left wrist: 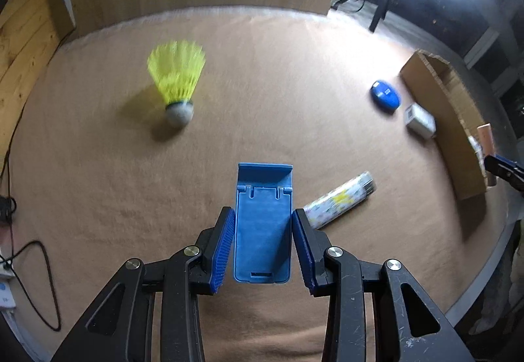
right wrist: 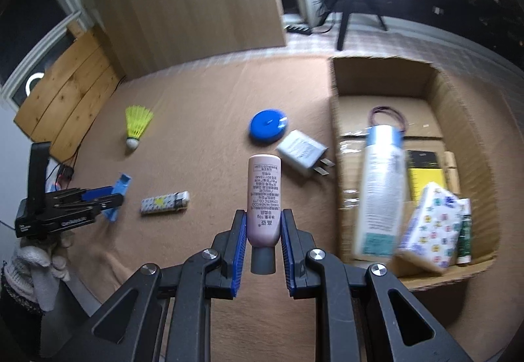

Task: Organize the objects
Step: 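Carry the phone stand and lotion bottle into the box with both tools and release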

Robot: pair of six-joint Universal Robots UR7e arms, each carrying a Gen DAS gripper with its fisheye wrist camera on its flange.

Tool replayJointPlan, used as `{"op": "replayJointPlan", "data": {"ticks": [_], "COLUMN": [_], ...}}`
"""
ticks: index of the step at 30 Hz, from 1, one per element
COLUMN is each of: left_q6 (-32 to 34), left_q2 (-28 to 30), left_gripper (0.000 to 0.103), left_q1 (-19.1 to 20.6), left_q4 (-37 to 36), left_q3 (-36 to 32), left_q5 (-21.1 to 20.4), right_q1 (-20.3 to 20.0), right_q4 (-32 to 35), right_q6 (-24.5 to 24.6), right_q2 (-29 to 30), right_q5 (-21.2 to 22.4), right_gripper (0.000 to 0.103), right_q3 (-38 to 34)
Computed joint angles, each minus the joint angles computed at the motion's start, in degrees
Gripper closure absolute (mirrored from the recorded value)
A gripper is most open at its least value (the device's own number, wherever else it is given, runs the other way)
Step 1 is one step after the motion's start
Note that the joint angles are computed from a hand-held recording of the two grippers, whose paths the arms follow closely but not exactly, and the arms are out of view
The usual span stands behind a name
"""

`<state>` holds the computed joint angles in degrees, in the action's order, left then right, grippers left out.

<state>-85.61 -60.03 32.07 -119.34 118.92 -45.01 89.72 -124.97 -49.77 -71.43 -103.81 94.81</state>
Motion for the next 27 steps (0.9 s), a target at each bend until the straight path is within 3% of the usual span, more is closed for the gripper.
{"op": "replayJointPlan", "data": {"ticks": [6, 12, 19, 27], "left_q6": [7.0, 19.4, 32.5, 42.0], "left_q2": [2.2, 10.1, 19.2, 29.1], "left_gripper": [0.064, 0.064, 0.064, 0.064], "left_q1": [-0.2, 2.0, 4.1, 6.8], "left_q4": [-2.7, -9.8, -15.6, -16.9], "left_q3": [-4.9, -14.1, -25.6, -39.7], "left_q5": [2.5, 4.0, 3.4, 1.5], "right_q1": [-1.4, -2.6, -3.6, -4.5], "right_q4": [-1.3, -3.1, -4.7, -4.0], "right_q6": [0.8, 0.9, -0.2, -0.7], "right_q2": [0.2, 0.7, 1.3, 2.7], "right_q5": [0.3, -0.2, -1.1, -1.3], "right_gripper": [0.085, 0.085, 0.085, 0.085], "right_q3": [-3.5, -6.7, -8.8, -11.6]}}
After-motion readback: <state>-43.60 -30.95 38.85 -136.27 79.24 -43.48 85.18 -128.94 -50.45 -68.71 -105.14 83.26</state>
